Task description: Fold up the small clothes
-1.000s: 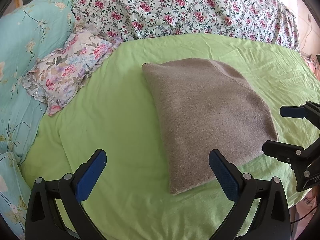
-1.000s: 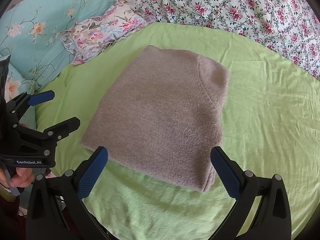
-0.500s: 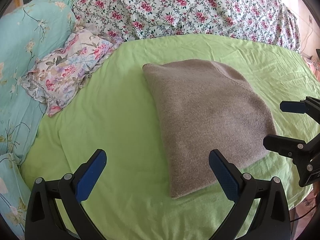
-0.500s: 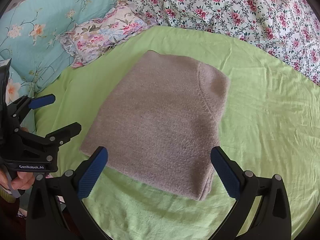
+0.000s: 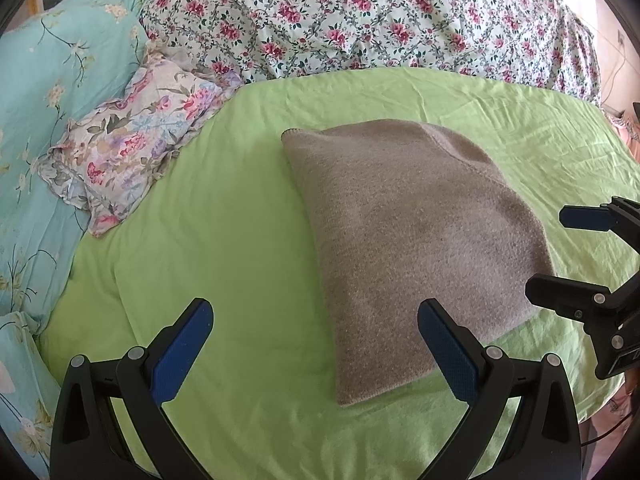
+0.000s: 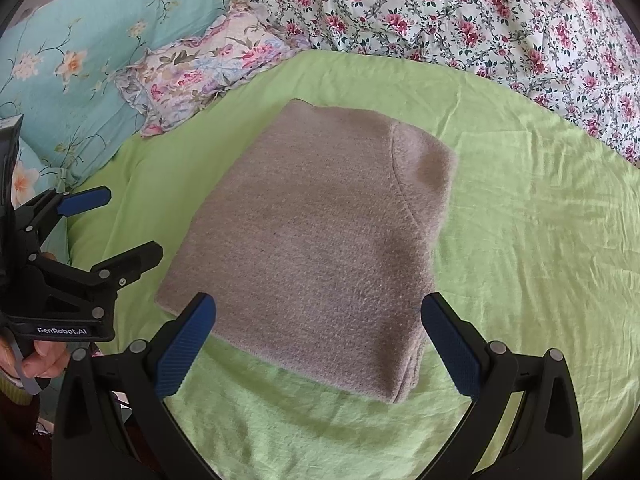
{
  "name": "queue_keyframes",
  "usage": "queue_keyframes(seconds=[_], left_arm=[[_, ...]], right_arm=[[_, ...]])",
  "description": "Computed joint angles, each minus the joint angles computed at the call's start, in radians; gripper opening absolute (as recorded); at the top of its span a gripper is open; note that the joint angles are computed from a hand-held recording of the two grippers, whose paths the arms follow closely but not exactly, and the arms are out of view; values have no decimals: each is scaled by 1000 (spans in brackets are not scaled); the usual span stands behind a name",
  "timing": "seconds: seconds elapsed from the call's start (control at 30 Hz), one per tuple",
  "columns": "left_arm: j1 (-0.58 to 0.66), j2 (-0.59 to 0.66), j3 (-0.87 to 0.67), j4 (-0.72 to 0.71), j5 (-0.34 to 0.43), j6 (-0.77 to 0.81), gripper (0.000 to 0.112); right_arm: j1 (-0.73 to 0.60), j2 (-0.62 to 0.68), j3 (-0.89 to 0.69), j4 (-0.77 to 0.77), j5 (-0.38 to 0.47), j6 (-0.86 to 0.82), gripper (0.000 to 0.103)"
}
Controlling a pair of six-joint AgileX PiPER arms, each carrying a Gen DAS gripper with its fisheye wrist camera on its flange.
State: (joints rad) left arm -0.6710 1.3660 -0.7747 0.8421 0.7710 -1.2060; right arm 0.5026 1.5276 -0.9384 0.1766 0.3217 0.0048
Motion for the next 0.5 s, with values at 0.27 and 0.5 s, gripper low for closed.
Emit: queue_keyframes(seconds=[0.27, 0.5], left_arm=[[12, 23, -21, 19, -8, -10, 102], [33, 58, -63, 4, -16, 13, 102]], right_arm=[[-34, 15, -5, 65, 1, -68, 102], [-49, 23, -2, 98, -5, -92, 102]])
